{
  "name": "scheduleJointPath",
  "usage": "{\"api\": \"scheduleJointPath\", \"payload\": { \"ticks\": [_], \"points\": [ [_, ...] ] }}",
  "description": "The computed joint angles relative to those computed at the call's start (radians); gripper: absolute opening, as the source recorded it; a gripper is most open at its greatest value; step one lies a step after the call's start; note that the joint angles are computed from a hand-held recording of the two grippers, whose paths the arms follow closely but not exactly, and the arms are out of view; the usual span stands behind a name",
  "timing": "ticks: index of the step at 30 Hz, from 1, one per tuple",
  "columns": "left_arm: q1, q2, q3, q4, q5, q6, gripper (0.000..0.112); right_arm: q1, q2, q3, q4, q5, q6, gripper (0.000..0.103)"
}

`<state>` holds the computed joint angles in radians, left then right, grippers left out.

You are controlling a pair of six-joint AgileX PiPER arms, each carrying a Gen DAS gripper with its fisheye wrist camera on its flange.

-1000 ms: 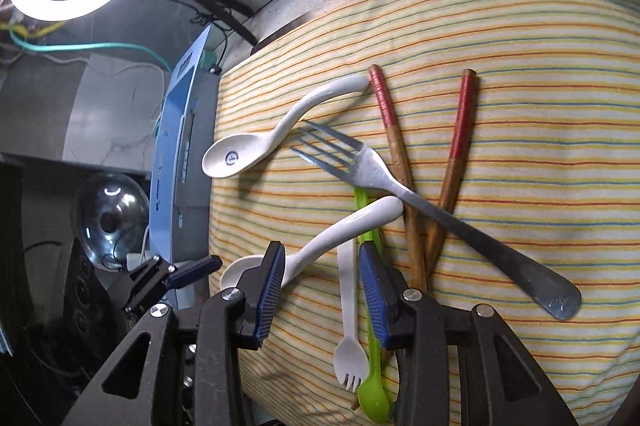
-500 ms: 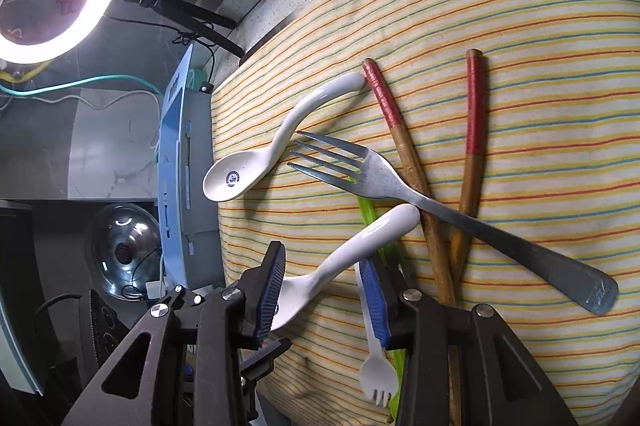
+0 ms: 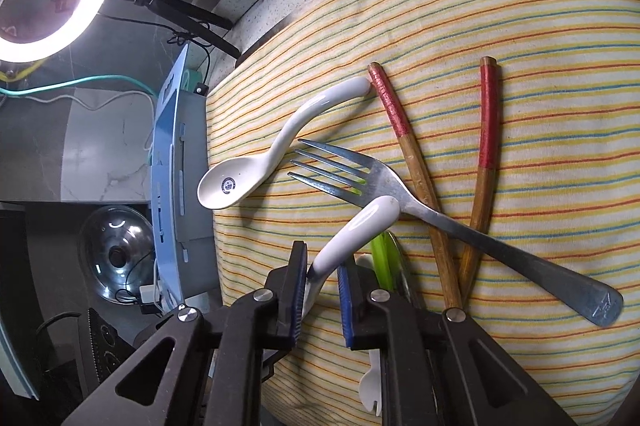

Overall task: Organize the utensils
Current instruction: 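Lift the white spoon with the right tool and carry it over the basket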

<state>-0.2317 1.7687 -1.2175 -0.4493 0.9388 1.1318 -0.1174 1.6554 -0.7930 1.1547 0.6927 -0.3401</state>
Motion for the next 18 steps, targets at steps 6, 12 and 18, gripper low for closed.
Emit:
{"api": "scheduleJointPath", "payload": {
  "ticks": [6, 12, 18],
  "points": [
    [0.04, -0.025, -0.008, -0.045, 0.029, 0.006, 0.041, 0.016, -0.038, -0.038, -0.037, 0.015, 0.049, 0.012],
    [0.1, -0.051, -0.035, -0.093, 0.047, 0.013, 0.041, 0.052, -0.027, -0.155, -0.076, 0.046, 0.12, 0.01],
    [0.166, -0.012, -0.118, -0.105, 0.06, -0.002, 0.04, 0.14, 0.05, -0.363, -0.169, 0.06, 0.231, 0.008]
  ]
}}
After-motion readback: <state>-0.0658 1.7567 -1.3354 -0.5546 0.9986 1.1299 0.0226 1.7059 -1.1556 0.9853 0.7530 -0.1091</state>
